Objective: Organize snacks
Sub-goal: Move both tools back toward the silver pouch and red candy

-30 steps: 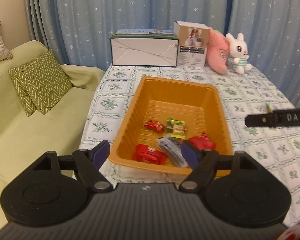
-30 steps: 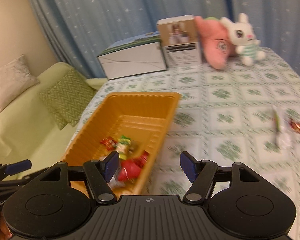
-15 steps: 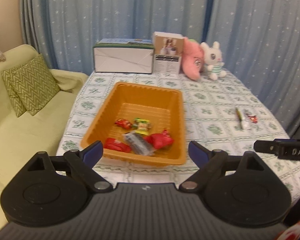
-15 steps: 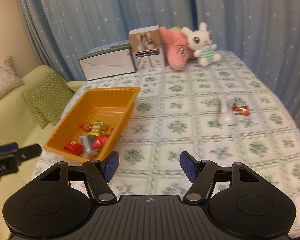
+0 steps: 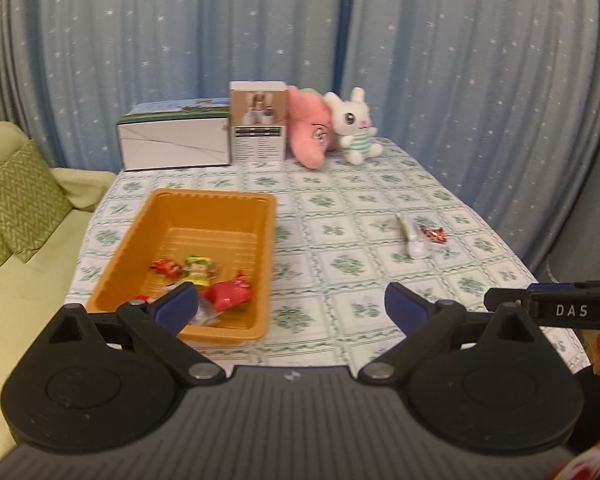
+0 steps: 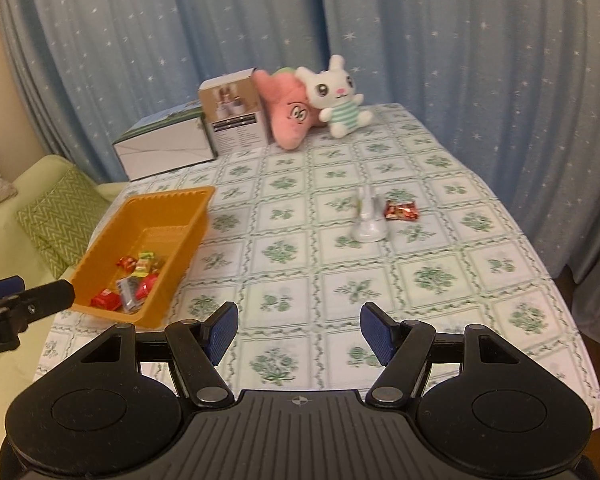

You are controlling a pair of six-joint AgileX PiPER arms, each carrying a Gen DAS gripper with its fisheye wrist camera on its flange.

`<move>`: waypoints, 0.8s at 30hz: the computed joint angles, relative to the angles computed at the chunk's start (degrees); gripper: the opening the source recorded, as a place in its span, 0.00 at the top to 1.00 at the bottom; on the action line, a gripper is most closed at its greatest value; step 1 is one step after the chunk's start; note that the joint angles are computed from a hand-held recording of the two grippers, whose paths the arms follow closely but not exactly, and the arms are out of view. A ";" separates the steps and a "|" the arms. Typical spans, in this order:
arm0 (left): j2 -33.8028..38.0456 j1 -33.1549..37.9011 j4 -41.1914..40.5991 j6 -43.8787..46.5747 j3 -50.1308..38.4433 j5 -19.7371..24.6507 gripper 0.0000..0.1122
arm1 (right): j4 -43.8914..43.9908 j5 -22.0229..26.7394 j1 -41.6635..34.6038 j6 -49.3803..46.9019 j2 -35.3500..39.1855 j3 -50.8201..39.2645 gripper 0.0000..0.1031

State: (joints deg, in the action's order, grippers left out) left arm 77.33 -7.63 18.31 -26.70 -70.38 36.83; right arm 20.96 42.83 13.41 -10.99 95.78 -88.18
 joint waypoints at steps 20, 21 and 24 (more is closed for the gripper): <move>8.18 -6.00 -1.17 -0.33 -6.74 -0.14 0.12 | 3.68 0.55 -8.25 -3.38 1.28 -0.03 0.34; 8.79 -6.18 -1.17 -0.25 -7.31 -0.11 0.12 | 3.87 0.57 -8.56 -3.43 1.63 -0.27 0.34; 10.60 -6.60 -1.40 0.07 -8.97 -0.33 0.12 | 4.53 0.67 -9.67 -3.85 2.54 -0.98 0.34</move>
